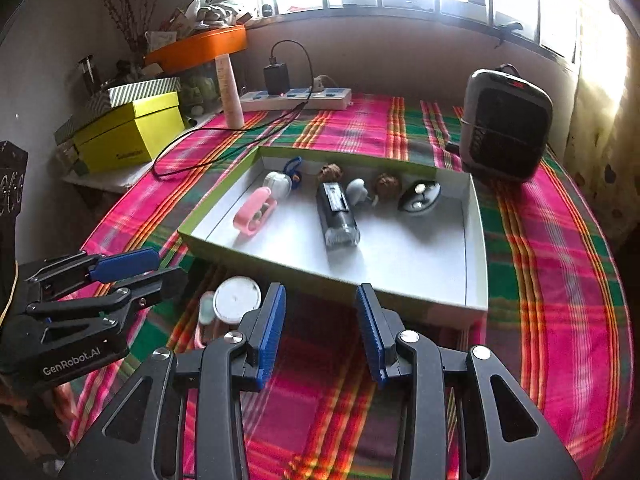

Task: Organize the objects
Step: 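Withdraw both tools from the box toward the remaining objects, then close left tool on pink-and-white case while right tool moves to green spool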

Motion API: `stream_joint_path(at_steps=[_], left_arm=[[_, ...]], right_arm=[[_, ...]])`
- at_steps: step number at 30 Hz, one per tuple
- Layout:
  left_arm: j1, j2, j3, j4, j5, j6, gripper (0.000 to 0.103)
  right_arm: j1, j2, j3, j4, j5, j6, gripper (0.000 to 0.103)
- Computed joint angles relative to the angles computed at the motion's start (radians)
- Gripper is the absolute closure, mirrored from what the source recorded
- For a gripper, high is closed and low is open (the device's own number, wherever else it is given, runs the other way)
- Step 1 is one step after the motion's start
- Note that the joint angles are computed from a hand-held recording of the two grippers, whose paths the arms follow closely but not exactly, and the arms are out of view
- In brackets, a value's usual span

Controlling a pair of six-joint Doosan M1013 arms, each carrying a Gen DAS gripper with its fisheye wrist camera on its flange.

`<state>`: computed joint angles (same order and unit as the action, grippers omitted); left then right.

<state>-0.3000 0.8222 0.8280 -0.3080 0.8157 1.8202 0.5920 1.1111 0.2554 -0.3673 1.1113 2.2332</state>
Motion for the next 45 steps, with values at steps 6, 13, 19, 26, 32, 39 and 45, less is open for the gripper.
stream_joint_path(at_steps=[6,13,19,26,32,39,45], left_arm=[[0.005,-0.013,0.033,-0.078,0.015,0.052,0.053],[-0.003,-0.015,0.046,-0.105,0.043,0.071,0.051],[-0.016,-0.008,0.043,-0.055,0.053,0.041,0.051],[-0.022,0.0,0.036,-0.001,0.053,-0.002,0.051],[-0.019,0.0,0.037,0.039,0.047,-0.032,0.051],[-0.014,0.005,0.03,0.059,0.038,-0.039,0.051],[-0.023,0.019,0.008,0.109,0.024,-0.039,0.051]], right_arm=[[0.01,-0.057,0.122,-0.03,-0.062,0.048,0.065],[0.017,-0.089,0.191,-0.059,-0.074,0.081,0.065],[0.018,-0.109,0.234,-0.065,-0.088,0.1,0.064],[0.018,-0.103,0.226,-0.049,-0.082,0.083,0.064],[0.017,-0.091,0.206,-0.035,-0.074,0.069,0.064],[0.017,-0.071,0.169,-0.016,-0.053,0.045,0.064],[0.019,-0.064,0.155,-0.015,-0.039,0.041,0.064]])
